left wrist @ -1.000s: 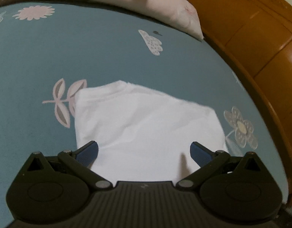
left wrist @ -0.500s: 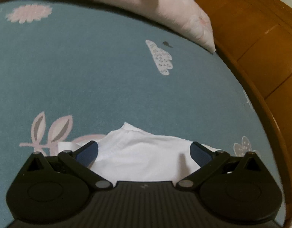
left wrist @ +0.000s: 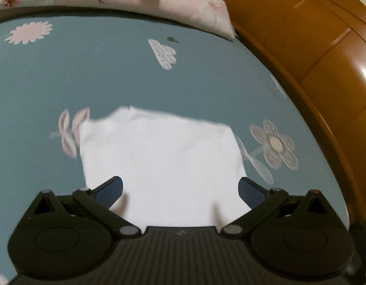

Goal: Fold clothes

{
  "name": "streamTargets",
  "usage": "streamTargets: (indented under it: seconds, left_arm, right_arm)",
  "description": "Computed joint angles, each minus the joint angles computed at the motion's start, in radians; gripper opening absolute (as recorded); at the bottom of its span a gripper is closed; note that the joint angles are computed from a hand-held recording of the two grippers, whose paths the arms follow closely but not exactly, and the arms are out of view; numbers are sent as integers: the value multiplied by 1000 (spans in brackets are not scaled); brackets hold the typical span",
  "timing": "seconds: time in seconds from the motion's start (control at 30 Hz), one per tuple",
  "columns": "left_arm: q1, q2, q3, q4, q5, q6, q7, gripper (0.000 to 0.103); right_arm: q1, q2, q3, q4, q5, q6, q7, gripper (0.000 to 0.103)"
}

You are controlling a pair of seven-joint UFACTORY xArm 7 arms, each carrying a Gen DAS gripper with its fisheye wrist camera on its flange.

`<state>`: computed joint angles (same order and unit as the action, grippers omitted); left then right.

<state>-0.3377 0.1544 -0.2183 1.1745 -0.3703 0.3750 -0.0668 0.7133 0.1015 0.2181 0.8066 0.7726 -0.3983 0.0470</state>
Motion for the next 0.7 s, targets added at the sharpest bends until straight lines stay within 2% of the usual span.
streamTargets:
  seconds: [0.13,0.27,0.53,0.67,0.7]
  left_arm:
    - [-7,-96,-19,-132,-109,-18,56,102]
    - [-44,-141,-8,-205,-101,-8,28,102]
    - [-84,-162,0,-267,-69,-55,-20,102]
    - [-91,-176,5,-269,-74,-47,-31,102]
    - [-97,-188,4,-278,-109,-55,-5,102]
  right_arm:
    - [-3,-10,3,-13,8,-13,9,67]
    - [-24,-19,15,-30,-29,-17,51,68]
    - [-38,-29,24,-44,-47,-20,71,68]
    - [-41,-30,26,-46,-46,-20,76,68]
    - [-42,-30,27,-46,-45,-21,76,68]
